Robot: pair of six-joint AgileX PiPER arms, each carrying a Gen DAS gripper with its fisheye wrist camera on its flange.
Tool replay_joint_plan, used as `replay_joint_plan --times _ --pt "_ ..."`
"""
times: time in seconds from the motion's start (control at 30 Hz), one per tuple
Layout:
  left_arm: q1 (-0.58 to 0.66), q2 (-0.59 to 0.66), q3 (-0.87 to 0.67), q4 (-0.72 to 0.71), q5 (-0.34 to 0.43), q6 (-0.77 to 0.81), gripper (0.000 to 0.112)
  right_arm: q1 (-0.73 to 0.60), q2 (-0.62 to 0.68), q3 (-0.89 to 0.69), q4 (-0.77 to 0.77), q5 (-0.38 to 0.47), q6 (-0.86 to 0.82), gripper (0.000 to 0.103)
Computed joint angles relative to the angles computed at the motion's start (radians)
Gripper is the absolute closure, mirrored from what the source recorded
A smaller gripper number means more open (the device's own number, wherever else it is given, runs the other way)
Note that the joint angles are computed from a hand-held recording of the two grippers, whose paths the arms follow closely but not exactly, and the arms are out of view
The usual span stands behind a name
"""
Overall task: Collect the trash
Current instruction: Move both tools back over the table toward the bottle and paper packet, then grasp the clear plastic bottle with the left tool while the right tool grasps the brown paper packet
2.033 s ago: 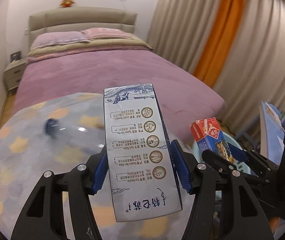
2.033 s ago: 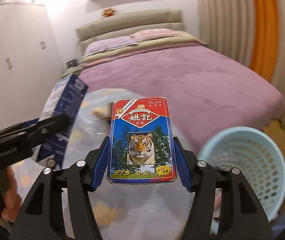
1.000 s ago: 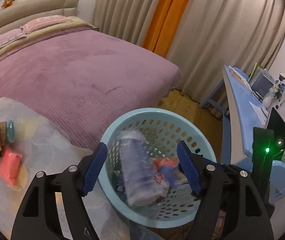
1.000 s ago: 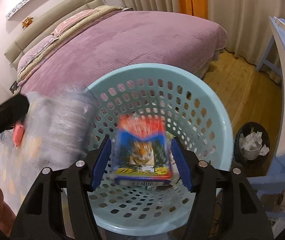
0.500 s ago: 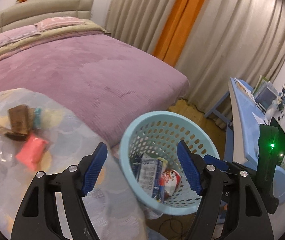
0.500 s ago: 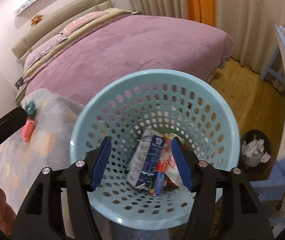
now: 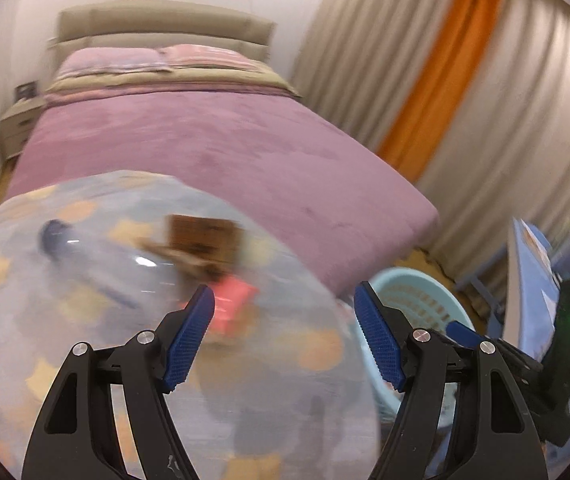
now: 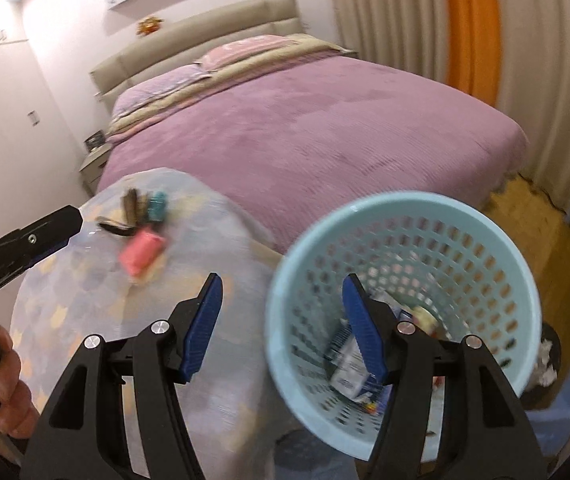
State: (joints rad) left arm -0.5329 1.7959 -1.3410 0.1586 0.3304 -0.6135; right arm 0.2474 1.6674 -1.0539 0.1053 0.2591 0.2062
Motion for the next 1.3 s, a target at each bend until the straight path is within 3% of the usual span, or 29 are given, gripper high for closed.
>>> replay_joint_plan --times 0.17,0.27,0.33,0.4,0.5,0.7,0.87,1.1,1.17,1.3 --pt "0.116 -0.050 0.067 0.021 0.004 -0.072 0.036 0.081 0.057 -0.102 -0.127 -0.002 0.099 0.044" --pt "0.192 -0.054 0.074 -0.056 0.017 -0.023 0.035 0.119 0.114 -0.199 -0.119 0.028 0.074 0.044" --pt "0.250 -0.048 0.080 -0.181 0.009 0.089 0.035 0.137 0.169 -0.287 -0.063 0.057 0.005 0.044" --pt "0.292 -0.027 0.061 -0.271 0.025 0.163 0.035 0.148 0.215 -0.363 -0.039 0.090 -0.022 0.045" --pt "0.319 0.026 0.004 -0.261 0.070 0.136 0.035 0.157 0.296 -0.487 0.020 0.142 -0.082 0.045" --pt "0.365 0.119 -0.092 -0.325 0.126 0.155 0.035 0.175 0.459 -0.734 -0.011 0.256 -0.071 0.051" --pt "0.353 0.198 -0.198 -0.169 0.208 -0.002 0.035 0.171 0.569 -0.904 0.027 0.336 -0.116 0.052" --pt "0.347 0.261 -0.285 -0.139 0.260 -0.017 0.035 0.181 0.701 -1.114 0.042 0.442 -0.150 0.052" --pt "0.343 0.267 -0.291 -0.133 0.267 -0.017 0.036 0.178 0.736 -1.172 0.079 0.481 -0.183 0.066" --pt "0.350 0.261 -0.274 -0.164 0.248 0.041 0.039 0.176 0.730 -1.149 0.129 0.469 -0.233 0.082"
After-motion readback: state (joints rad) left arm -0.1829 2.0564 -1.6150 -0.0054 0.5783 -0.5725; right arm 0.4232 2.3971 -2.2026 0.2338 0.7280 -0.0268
